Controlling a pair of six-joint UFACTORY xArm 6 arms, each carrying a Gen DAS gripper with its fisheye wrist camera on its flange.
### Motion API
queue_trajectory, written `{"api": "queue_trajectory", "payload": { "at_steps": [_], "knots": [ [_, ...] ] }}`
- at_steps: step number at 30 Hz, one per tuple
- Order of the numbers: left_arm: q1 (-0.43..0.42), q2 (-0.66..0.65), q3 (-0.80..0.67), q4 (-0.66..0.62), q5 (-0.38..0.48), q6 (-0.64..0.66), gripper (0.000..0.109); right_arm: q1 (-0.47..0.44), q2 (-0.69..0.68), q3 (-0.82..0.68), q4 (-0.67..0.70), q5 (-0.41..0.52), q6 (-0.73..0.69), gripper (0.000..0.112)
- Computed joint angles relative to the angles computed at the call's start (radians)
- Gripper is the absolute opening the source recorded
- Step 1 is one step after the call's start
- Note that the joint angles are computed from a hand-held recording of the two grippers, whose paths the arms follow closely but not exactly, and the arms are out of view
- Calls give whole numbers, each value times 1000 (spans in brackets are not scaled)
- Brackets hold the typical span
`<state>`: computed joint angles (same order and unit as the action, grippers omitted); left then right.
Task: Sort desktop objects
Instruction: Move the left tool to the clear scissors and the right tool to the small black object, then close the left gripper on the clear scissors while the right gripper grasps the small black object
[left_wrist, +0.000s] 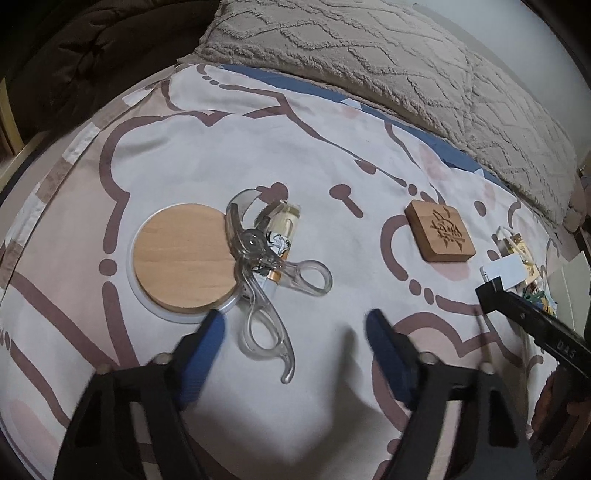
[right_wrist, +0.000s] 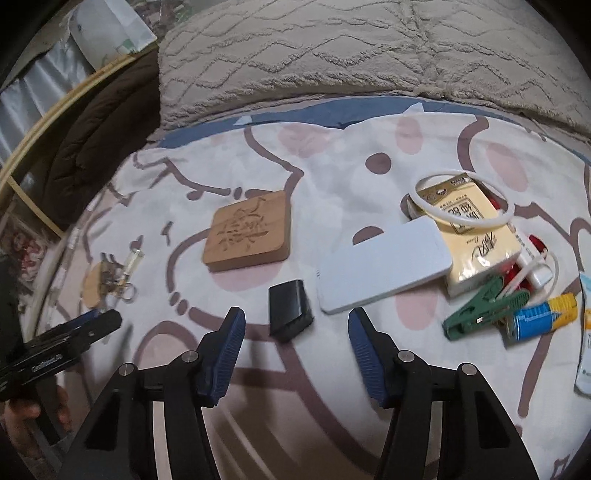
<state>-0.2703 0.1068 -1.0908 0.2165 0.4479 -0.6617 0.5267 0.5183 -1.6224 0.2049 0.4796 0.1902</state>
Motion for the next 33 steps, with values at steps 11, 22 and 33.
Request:
{"api": "queue_trajectory", "payload": {
  "at_steps": [11,22,33],
  "knots": [
    [5,14,5,76,-36,-56,55,-4,59,-73,-46,21,20,44],
    [32,-15,40,-1,-57,-25,21,13,34,-29,-18,-7,-23,24],
    [1,-111,161,-92,-123,31,20,42,-56,98,27,-47,-60,24]
  ]
}}
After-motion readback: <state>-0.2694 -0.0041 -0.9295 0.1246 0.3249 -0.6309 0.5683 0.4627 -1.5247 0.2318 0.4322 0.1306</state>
